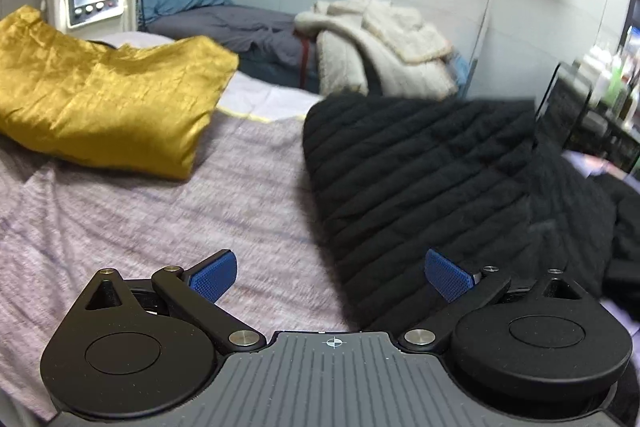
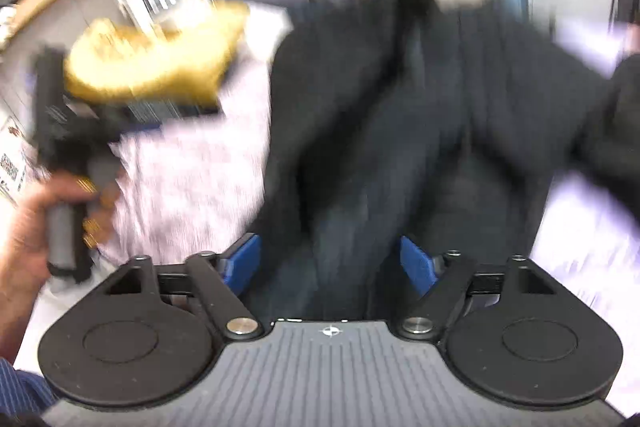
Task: Fold large clothes
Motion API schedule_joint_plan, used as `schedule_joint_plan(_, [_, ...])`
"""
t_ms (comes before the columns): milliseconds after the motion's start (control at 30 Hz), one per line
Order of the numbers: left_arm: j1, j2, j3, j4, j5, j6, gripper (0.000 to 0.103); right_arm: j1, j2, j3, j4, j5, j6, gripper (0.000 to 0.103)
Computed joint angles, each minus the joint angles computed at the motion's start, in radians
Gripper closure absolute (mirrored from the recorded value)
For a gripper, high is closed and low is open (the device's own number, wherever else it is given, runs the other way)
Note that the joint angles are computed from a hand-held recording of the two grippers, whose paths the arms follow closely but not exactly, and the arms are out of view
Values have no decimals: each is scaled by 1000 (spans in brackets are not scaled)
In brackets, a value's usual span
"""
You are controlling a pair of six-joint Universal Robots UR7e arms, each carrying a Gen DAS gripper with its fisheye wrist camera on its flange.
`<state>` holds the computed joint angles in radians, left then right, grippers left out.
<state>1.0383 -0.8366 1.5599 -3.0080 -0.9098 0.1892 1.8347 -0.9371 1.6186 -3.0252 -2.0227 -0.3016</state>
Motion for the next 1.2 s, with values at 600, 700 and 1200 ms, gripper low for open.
schedule_joint_plan(600, [59, 40, -195, 282, -231, -27, 0, -60, 221, -254, -221, -100, 189, 2])
schedule_joint_plan(700, [32, 67, -210, 288, -247, 52, 0, -74, 274, -318, -291, -154, 128, 2])
schedule_joint_plan(1200, [-30, -16, -96, -45, 40, 163, 0, -138, 340, -427, 52, 353, 198, 86])
